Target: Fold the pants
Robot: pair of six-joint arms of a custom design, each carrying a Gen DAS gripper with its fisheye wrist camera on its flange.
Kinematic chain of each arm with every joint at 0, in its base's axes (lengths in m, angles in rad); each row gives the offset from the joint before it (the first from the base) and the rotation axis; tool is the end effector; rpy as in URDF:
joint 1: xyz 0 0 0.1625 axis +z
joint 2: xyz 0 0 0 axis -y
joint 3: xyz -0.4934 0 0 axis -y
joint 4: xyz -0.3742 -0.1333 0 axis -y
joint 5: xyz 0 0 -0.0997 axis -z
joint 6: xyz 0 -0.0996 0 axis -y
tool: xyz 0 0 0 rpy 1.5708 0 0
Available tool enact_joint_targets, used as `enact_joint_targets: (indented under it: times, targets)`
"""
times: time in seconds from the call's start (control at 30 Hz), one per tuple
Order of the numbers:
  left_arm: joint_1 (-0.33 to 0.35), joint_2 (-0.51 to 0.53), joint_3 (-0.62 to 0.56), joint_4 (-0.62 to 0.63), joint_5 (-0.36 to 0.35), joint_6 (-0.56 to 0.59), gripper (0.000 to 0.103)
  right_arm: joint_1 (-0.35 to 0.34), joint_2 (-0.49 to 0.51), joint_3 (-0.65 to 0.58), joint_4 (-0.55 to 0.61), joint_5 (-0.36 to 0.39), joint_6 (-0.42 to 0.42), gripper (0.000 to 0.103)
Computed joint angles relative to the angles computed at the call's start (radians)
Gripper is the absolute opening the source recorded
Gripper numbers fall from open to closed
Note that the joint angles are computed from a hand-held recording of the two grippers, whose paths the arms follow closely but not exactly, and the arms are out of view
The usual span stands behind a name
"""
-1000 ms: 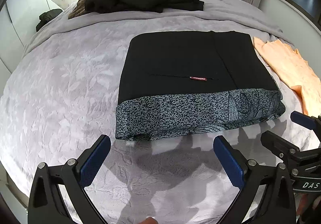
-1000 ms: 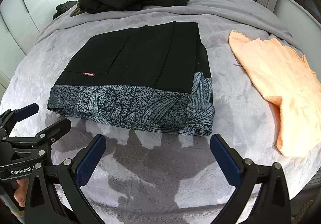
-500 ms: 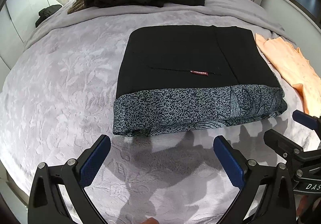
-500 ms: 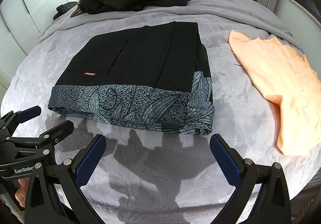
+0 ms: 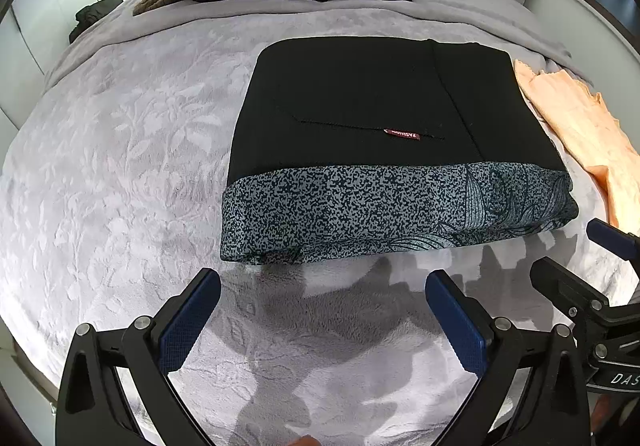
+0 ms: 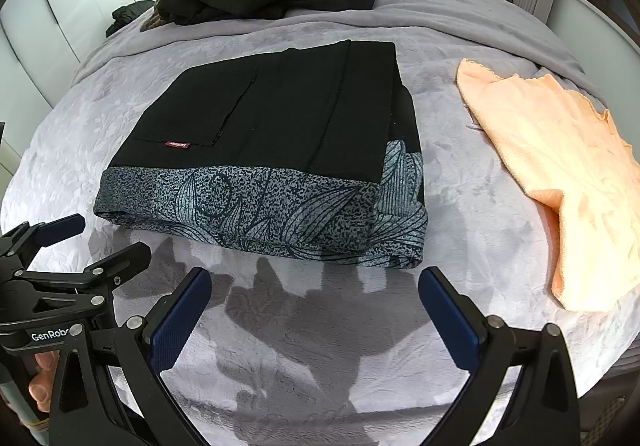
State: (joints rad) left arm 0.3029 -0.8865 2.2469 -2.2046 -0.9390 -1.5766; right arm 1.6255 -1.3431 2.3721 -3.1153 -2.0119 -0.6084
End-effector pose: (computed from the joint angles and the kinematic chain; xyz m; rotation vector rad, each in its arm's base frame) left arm -0.3351 -0.3060 0.0526 -0.0703 2.2883 -0.6066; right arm 0.1145 -0.4299 0.2933 0.6851 -2.4513 0.4886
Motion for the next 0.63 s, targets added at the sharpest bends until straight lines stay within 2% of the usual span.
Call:
enact_joint_targets:
  times: [0.43,0.63]
  targets:
    - [0.002,-0.007,0.013,-0.071,-0.008,0.046,0.103,0.002,-0.01,0.003,-0.002,0.006,-0.002,0.103]
    - [-0.017,0.007,-0.017,-0.081,0.011,0.087,0.103,-0.017,-0.052,0.001,0.008,0.028,-0.01,0.103]
